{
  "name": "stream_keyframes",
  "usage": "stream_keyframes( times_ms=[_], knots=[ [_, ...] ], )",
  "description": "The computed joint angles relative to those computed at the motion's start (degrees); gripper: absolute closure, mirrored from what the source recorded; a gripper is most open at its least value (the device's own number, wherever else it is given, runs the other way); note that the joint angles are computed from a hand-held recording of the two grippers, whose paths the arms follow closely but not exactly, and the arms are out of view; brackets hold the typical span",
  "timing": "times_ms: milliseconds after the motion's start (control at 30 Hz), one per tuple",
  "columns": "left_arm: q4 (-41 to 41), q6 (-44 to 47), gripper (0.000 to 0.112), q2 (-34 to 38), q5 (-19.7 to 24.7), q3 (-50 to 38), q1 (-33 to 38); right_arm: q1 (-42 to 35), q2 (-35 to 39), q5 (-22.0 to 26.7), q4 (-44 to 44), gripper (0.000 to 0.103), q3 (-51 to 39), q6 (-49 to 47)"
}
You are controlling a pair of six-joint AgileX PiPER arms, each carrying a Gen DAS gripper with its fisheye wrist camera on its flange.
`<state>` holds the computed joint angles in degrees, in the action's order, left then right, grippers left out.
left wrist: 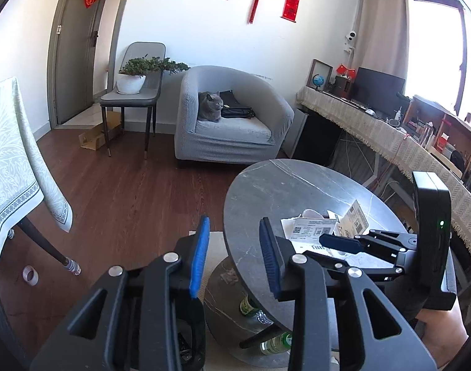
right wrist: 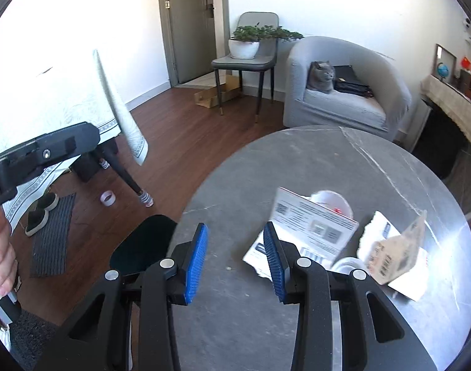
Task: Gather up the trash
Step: 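Move both tools back over the table toward the remaining paper trash, then grasp the white barcode paper with the left gripper while the right gripper grasps the SanDisk card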
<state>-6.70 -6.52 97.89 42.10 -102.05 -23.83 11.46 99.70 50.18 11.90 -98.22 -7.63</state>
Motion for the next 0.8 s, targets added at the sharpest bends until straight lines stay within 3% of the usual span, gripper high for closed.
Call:
stream_keyframes(
  times_ms=[200, 300, 400, 800],
  knots=[
    [2.15, -1.92, 0.067, 2.96, 0.75, -2.48, -3.22, -5.74, -4.86, -3.45, 0.43, 0.065, 6.47, -1.00],
    [3.10, -2.75, 0.062, 4.46, 1.16, -3.86, -4.59, -8.67, -7.01, -5.56, 1.04, 0.057, 9.11, -1.57],
    [4.34, -4.13, 0.060, 6.33, 2.08, -6.09, -6.14, -10.71, -8.10, -6.74, 0.17, 0.056, 11.12, -1.04],
    [5.52, -3.84, 0.048, 16.08, 8.12, -17.55, -9.95, -16.05, -4.04, -5.24, 2.12, 0.056, 9.89, 0.44]
  ],
)
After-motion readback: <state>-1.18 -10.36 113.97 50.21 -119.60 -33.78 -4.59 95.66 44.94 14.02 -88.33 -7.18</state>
